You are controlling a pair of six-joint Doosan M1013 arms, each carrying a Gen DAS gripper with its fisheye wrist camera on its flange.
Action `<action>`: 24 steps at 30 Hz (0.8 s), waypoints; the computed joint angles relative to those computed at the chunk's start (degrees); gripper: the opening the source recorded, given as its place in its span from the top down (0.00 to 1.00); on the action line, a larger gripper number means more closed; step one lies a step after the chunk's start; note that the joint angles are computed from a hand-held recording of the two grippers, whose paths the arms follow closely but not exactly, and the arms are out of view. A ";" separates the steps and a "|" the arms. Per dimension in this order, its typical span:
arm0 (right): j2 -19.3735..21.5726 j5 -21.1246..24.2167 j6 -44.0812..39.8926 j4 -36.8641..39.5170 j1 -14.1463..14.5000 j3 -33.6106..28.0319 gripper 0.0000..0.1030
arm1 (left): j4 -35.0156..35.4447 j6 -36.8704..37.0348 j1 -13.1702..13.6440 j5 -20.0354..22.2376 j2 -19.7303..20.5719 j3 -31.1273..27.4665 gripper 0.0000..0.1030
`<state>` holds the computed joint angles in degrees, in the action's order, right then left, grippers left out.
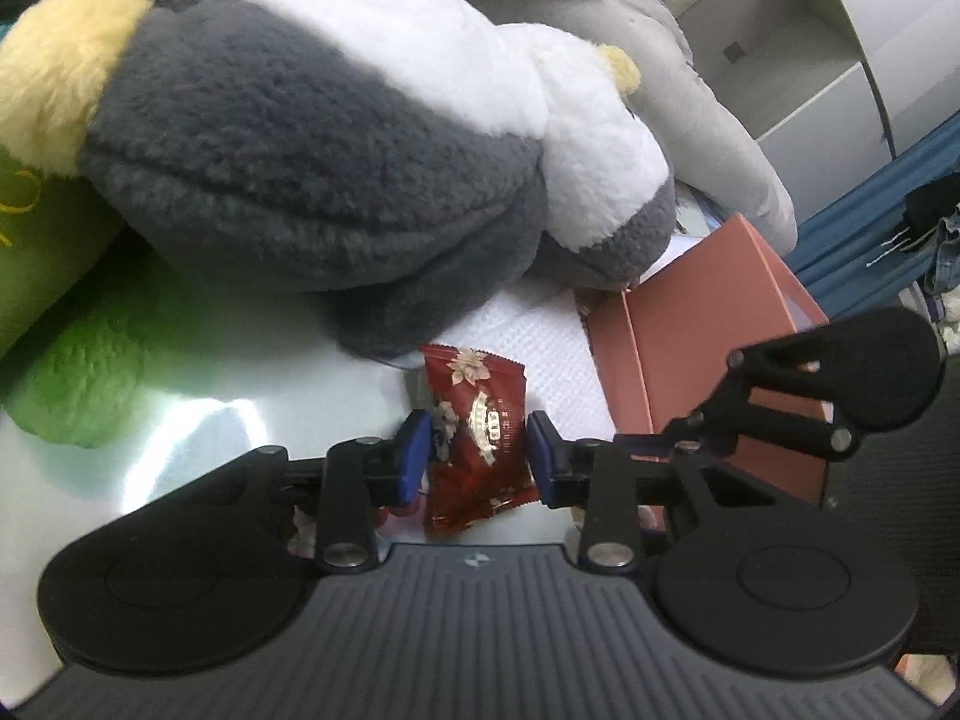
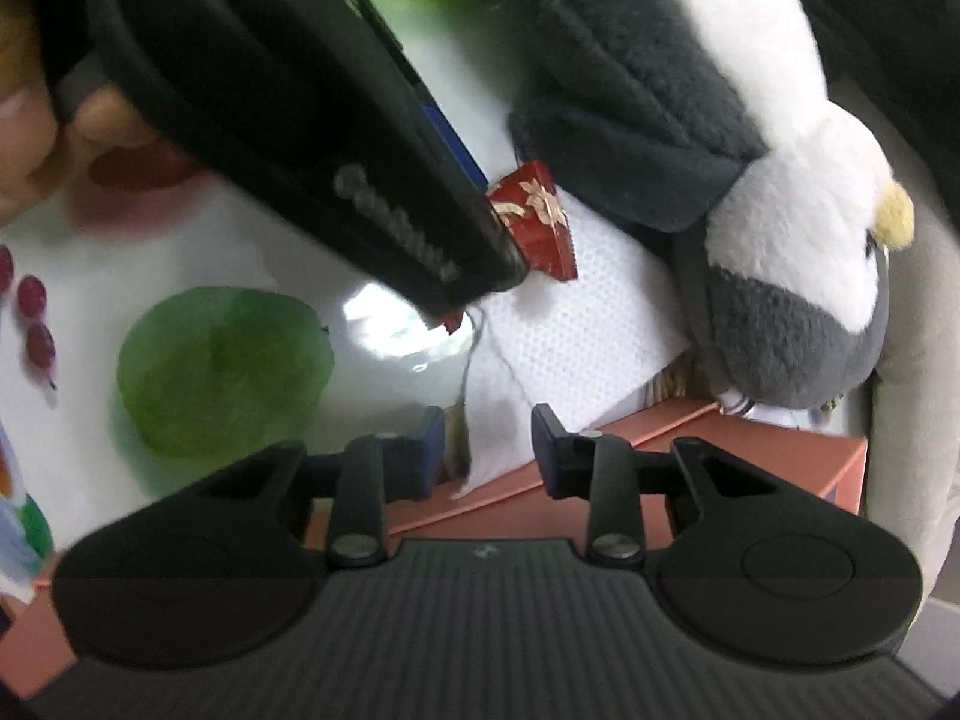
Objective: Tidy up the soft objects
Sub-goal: 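Reach left tool to the red candy wrapper while right tool reaches the white tissue, then close left gripper on the red candy while right gripper grasps the white tissue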
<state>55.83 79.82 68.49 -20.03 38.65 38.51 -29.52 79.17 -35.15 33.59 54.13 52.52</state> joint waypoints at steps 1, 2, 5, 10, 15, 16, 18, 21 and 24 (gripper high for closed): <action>0.76 1.50 -1.31 -0.58 0.12 -1.26 0.67 | 0.36 0.06 -0.06 0.06 0.10 -0.18 0.62; 1.35 2.73 -2.35 -0.75 0.20 -2.18 0.67 | 0.20 0.19 -0.05 0.09 0.15 -0.26 0.64; 3.80 7.35 -4.94 -0.83 0.18 -6.35 0.72 | -1.01 0.36 0.11 -0.06 0.08 0.01 0.66; 5.65 10.27 -6.68 -0.89 0.31 -9.11 0.82 | -2.65 0.18 0.35 -1.10 -0.52 1.55 0.66; 5.18 9.48 -5.41 -1.62 0.15 -7.81 0.95 | -3.21 0.07 0.58 -1.77 -1.18 2.75 0.67; 5.00 9.09 -5.05 -1.46 0.10 -7.56 0.95 | -2.86 -0.23 0.59 -1.88 -1.38 3.03 0.67; 4.59 8.93 -4.01 -0.34 -0.07 -7.17 0.96 | -2.02 -1.01 0.68 -2.16 -1.95 3.87 0.67; 3.76 8.43 -2.58 1.53 -0.32 -6.51 0.96 | -0.09 -3.28 0.62 -2.41 -2.54 4.48 0.67; 2.72 7.82 0.83 5.41 -0.71 -6.00 0.96 | 2.63 -5.74 0.57 -2.79 -3.77 5.99 0.67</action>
<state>58.55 87.64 69.32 -14.62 37.94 32.52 -26.89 73.43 -34.58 30.80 50.36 58.51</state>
